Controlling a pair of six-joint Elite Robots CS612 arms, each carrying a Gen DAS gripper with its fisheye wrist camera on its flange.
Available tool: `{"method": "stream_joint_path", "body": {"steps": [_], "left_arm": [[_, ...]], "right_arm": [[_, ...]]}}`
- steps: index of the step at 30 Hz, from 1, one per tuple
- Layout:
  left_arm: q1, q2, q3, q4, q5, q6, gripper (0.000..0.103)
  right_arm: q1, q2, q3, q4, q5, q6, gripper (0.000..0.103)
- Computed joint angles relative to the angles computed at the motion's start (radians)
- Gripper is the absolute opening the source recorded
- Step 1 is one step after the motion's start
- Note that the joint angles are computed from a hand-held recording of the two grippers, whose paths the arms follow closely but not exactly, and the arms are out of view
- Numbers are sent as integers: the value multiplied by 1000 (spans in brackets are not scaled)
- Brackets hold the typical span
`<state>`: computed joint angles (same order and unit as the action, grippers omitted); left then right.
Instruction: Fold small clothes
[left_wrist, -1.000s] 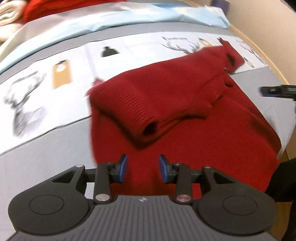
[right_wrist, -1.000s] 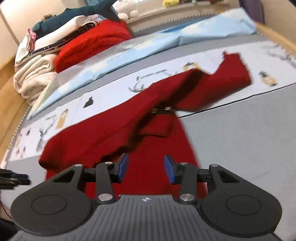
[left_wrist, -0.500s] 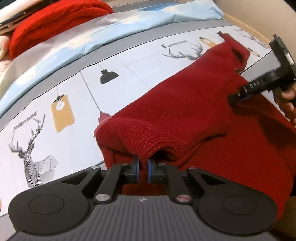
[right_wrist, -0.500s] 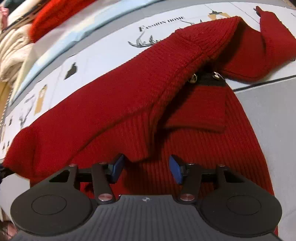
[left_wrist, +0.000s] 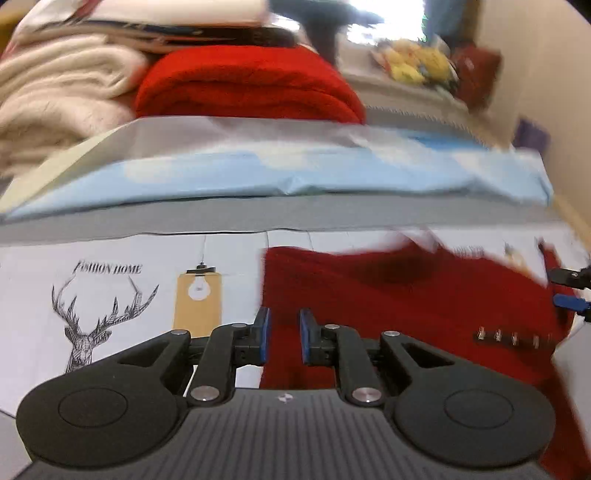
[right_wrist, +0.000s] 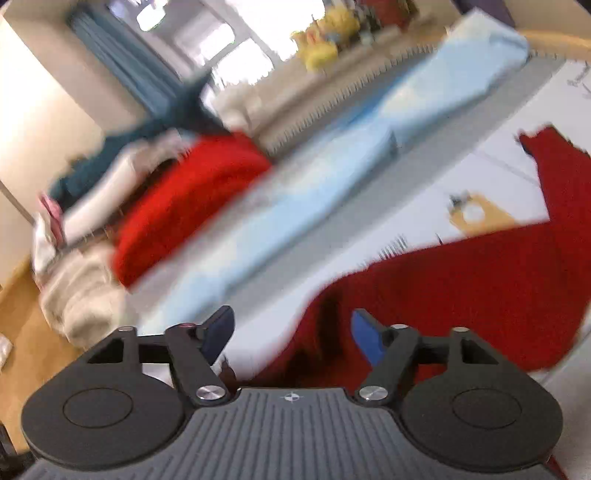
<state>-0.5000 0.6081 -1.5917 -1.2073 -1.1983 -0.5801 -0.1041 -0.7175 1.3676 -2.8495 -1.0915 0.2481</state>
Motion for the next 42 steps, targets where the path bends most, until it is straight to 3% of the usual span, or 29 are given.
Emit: {"method": "stream_joint_path", "body": {"steps": [6, 9, 12, 14, 16, 19, 21, 23, 25, 27, 28, 30, 32, 34, 35, 36, 38, 41, 42], "left_arm": [[-12, 2, 25, 1, -175, 118, 21], [-31, 2, 36, 16, -193, 168, 29], [-38, 3, 46, 2, -215, 168, 30], [-37, 1, 58, -20, -249, 155, 30], [-42, 1, 66, -35, -268, 153, 31], [-53, 2, 78, -59, -278, 180, 37], [-57, 2, 87, -68, -299, 199, 39], [-62, 4, 95, -83, -315, 216, 40], [-68, 8, 100, -111, -335, 231, 46], [-74, 16, 99, -162, -352, 246, 62], [-79, 20, 99, -188, -356, 255, 65], [-88, 23, 101, -228, -365, 277, 67], [-94, 20, 109, -230, -359, 299, 67], [-100, 17, 117, -221, -340, 301, 67], [-99, 16, 121, -219, -342, 296, 67], [-98, 15, 125, -218, -346, 289, 67], [-95, 13, 130, -217, -348, 281, 67], [-93, 12, 135, -219, -349, 275, 67], [-93, 12, 135, -222, -352, 274, 67]], "right_arm": [[37, -27, -8, 286, -287, -110, 65], [39, -24, -1, 283, -405, -75, 65], [39, -29, 12, 314, -453, -42, 65], [40, -28, 12, 348, -457, -72, 56], [43, -29, 22, 328, -456, -108, 13], [63, -39, 45, 246, -527, -213, 2], [63, -34, 42, 198, -511, -284, 0], [50, -37, 44, 168, -444, -284, 0], [14, -39, 52, 145, -258, -196, 0], [-20, -33, 52, 151, -57, -107, 0], [-34, -28, 60, 115, 38, -59, 0], [-42, -25, 64, 77, 132, -23, 0], [-29, -38, 46, 153, 57, -116, 0], [-4, -48, 20, 282, -147, -146, 7], [0, -48, 12, 346, -212, -103, 11], [-4, -48, 11, 400, -245, -42, 20], [-14, -57, 35, 449, -284, 97, 23], [-11, -71, 67, 415, -327, 151, 26], [-13, -70, 71, 402, -311, 160, 28]]}}
